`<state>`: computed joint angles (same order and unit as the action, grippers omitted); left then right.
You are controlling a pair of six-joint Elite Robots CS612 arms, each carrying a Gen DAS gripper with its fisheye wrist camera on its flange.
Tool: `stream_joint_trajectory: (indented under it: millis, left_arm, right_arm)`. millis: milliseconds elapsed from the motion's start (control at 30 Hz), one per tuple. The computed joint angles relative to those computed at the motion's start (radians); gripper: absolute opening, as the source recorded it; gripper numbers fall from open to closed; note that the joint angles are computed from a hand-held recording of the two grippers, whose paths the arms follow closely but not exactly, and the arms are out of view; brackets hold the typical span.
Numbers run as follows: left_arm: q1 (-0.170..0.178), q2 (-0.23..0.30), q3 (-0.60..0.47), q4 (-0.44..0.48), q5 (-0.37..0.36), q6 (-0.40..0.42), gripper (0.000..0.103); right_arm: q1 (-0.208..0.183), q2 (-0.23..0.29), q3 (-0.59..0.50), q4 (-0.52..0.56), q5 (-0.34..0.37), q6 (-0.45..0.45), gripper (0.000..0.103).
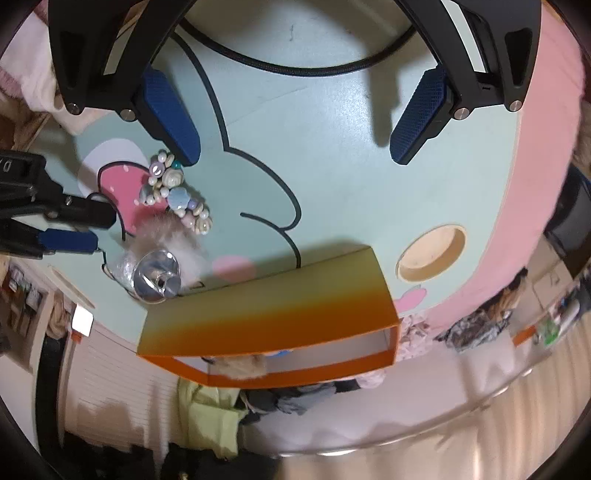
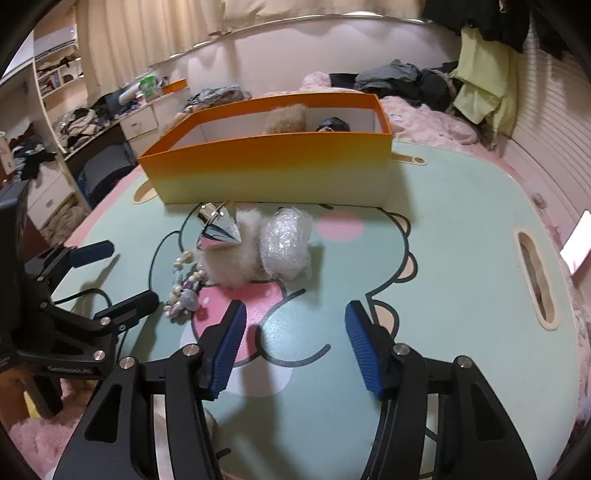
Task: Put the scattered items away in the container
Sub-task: 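Open both tools and withdraw them toward the remaining table items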
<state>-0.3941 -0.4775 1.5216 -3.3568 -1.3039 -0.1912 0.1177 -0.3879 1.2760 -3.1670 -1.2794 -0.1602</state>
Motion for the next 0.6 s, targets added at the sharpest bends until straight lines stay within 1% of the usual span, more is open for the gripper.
stream_joint_trajectory:
  millis: [100,133,200,300,400,467,533,567,600]
  left_arm:
    - [0.007,0.003,-0.001,-0.007,-0.023,-0.019,0.103]
    - [0.007,0.004,-0.001,-0.01,-0.022,-0.025,0.103]
    - [0.006,0.005,-0.001,-0.014,-0.015,-0.03,0.103]
    - [0.005,0.009,-0.001,-0.024,-0.013,-0.028,0.103]
    - [0.006,0.014,-0.005,-0.028,-0.015,-0.03,0.103]
    - [0.005,0.015,-0.006,-0.03,-0.013,-0.029,0.103]
    - [0.005,0.016,-0.007,-0.031,-0.015,-0.03,0.103]
    - [0.006,0.016,-0.007,-0.031,-0.016,-0.03,0.103]
    - [0.007,0.017,-0.007,-0.033,-0.017,-0.03,0.103]
  right_arm:
    - [0.004,0.001,0.0,-0.002,-0.016,-0.018,0.064]
    - [0.005,0.003,-0.001,-0.005,-0.018,-0.024,0.068]
    - [0.007,0.003,0.001,-0.009,-0.026,-0.035,0.07]
    - [0.008,-0.001,0.009,-0.013,-0.03,-0.038,0.07]
    - [0.007,-0.006,0.017,-0.021,-0.015,-0.027,0.07]
    - [0.0,-0.006,0.019,-0.026,0.019,-0.008,0.07]
    - [-0.02,-0.006,0.025,-0.03,0.119,0.041,0.07]
    - [-0.03,-0.005,0.029,-0.05,0.167,0.062,0.07]
    - [-0.032,-0.005,0.033,-0.072,0.178,0.066,0.07]
